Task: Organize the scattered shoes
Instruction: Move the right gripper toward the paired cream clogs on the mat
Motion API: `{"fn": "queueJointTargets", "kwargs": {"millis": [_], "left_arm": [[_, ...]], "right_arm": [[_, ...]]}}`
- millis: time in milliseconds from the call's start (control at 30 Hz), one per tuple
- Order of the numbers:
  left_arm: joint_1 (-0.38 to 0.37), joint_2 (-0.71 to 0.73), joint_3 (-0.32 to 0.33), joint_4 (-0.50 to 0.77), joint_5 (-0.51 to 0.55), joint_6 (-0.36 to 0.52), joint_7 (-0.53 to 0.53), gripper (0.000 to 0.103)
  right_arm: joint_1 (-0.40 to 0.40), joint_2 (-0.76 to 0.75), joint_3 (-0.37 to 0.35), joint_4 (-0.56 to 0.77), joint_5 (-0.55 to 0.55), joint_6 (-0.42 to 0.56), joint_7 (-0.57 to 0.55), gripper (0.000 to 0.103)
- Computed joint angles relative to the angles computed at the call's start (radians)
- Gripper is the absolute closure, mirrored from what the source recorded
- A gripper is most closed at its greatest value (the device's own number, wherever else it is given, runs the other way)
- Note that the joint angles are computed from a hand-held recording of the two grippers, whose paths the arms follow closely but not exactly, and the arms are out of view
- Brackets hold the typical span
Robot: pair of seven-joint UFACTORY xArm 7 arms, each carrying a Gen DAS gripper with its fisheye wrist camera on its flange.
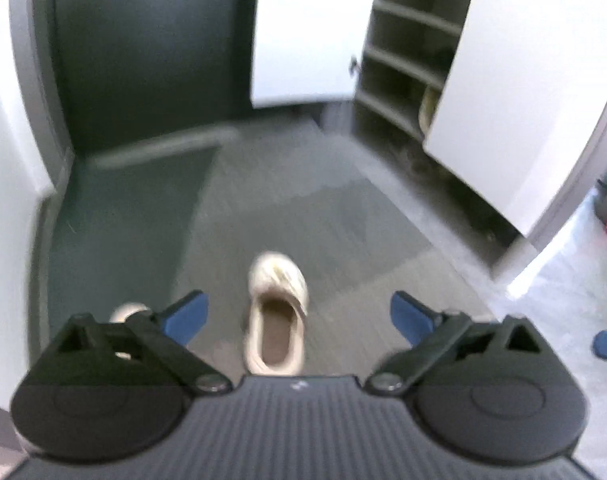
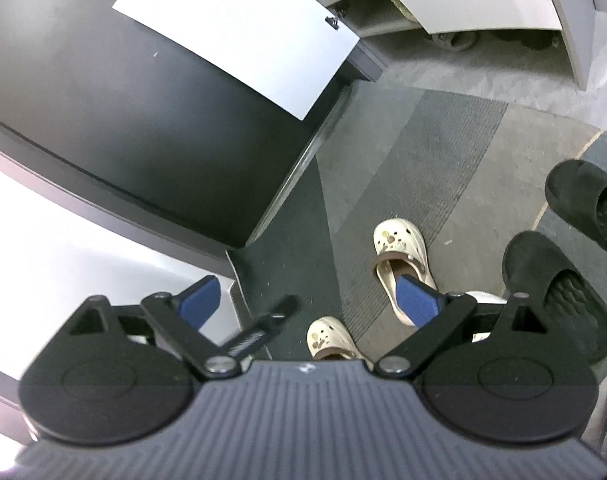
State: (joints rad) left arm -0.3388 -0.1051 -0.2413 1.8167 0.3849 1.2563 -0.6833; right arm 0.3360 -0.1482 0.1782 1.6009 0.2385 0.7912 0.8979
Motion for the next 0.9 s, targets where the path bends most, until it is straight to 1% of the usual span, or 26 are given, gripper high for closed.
{"fn": "queueJointTargets", "kwargs": {"millis": [33,100,233,400,567,667,800,833,900], "left_arm": [[-0.002,0.007,-0.006,0.026,0.015,0.022,-0.005,0.002],[-0.017,0.048,-0.028,0.143,0.067,0.126,-0.016,0.002],[-0.063,0.089,-0.024,0.294,0.096,0.264,-0.055,0.002],[-0.103,0.093,-0.01,0.363,0.14,0.356,-0.097,0.002],[-0.081,0.026,-0.007,0.317,0.137,0.356,-0.133,0.002],[-0.044,-0.009,-0.007,0.31,0.087,0.355,-0.145,0.002],[0.015,-0.057,-0.006,0.293,0.034,0.338,-0.146,0.002],[0.029,-0.066,-0.007,0.287,0.027,0.327,-0.137,0.002],[0.057,-0.086,-0.017,0.272,0.04,0.304,-0.11,0.002]], "right_arm": [[-0.002,0.001,0.004,0.003,-0.017,0.006,0.01,0.007],[-0.006,0.003,0.009,0.008,-0.048,0.018,0.03,0.007],[-0.008,0.001,0.01,0.009,-0.071,0.043,0.058,0.007],[0.0,0.005,0.019,0.017,-0.091,0.075,0.058,0.007],[0.017,0.03,0.039,0.048,-0.138,0.122,0.054,0.007],[0.033,0.053,0.047,0.074,-0.168,0.15,0.032,0.007],[0.067,0.148,0.06,0.174,-0.255,0.236,-0.048,0.007],[0.081,0.203,0.062,0.233,-0.289,0.278,-0.093,0.007],[0.113,0.286,0.053,0.324,-0.336,0.334,-0.115,0.007]]}}
